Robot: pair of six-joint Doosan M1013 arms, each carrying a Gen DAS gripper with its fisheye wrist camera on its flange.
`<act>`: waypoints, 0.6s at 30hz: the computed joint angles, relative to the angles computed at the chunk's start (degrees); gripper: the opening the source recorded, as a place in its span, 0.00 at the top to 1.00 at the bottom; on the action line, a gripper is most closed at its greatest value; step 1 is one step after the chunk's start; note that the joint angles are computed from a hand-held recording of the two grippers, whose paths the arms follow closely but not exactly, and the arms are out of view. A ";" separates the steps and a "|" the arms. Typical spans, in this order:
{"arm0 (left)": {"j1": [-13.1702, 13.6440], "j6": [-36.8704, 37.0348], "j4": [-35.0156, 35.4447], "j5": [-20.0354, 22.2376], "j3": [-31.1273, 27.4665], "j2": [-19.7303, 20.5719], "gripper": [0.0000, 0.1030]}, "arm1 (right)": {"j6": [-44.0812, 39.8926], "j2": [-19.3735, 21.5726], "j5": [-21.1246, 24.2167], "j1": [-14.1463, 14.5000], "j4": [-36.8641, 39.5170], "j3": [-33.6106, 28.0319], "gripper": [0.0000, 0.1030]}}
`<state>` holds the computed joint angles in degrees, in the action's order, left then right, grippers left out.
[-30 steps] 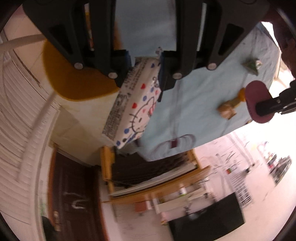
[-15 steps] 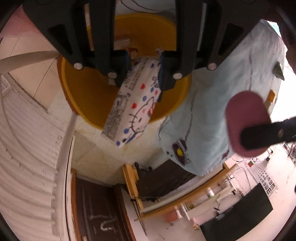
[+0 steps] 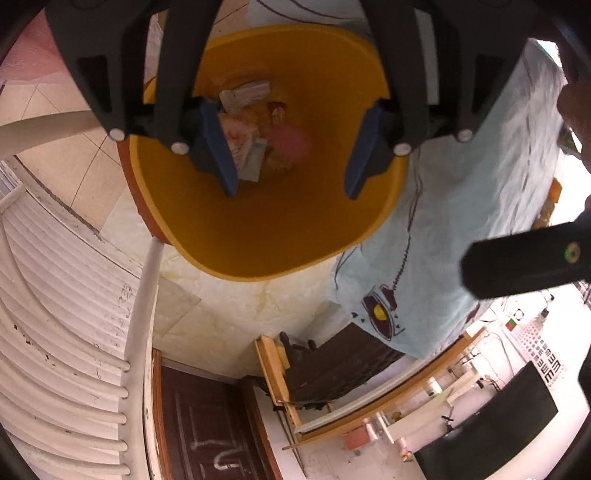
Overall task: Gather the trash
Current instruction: 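Carry sponge and tissue pack over the orange bin and open both tools, then grasp the green packet with the left tool while the right tool grasps the brown biscuit packet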
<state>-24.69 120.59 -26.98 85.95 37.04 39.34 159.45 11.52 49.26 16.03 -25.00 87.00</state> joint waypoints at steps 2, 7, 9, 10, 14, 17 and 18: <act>0.46 -0.16 -0.16 -0.51 0.58 -0.58 0.31 | 0.00 -0.06 0.10 0.06 0.05 -0.05 0.44; 2.68 0.19 -2.50 -2.76 2.61 -2.51 0.29 | 0.26 0.20 0.59 0.56 -1.16 -1.10 0.44; 3.57 0.38 -3.56 -3.00 3.01 -3.01 0.28 | -0.22 0.48 0.87 0.79 -1.50 -1.94 0.44; 4.09 0.52 -4.04 -3.34 3.39 -3.36 0.28 | -0.67 0.80 1.21 1.03 -1.73 -2.69 0.44; 6.14 1.32 -5.41 -5.85 5.15 -4.99 0.27 | -2.03 2.02 1.63 1.97 -3.03 -5.86 0.44; 7.96 1.25 -6.08 -7.30 5.70 -5.70 0.26 | -4.31 3.42 1.86 2.74 -3.21 -8.90 0.43; 8.59 1.39 -6.18 -7.71 5.79 -5.85 0.26 | -5.56 4.09 1.87 3.08 -3.01 -10.20 0.43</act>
<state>-16.10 121.98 -33.16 78.24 42.83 33.49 153.89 15.61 51.13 19.11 -28.02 76.80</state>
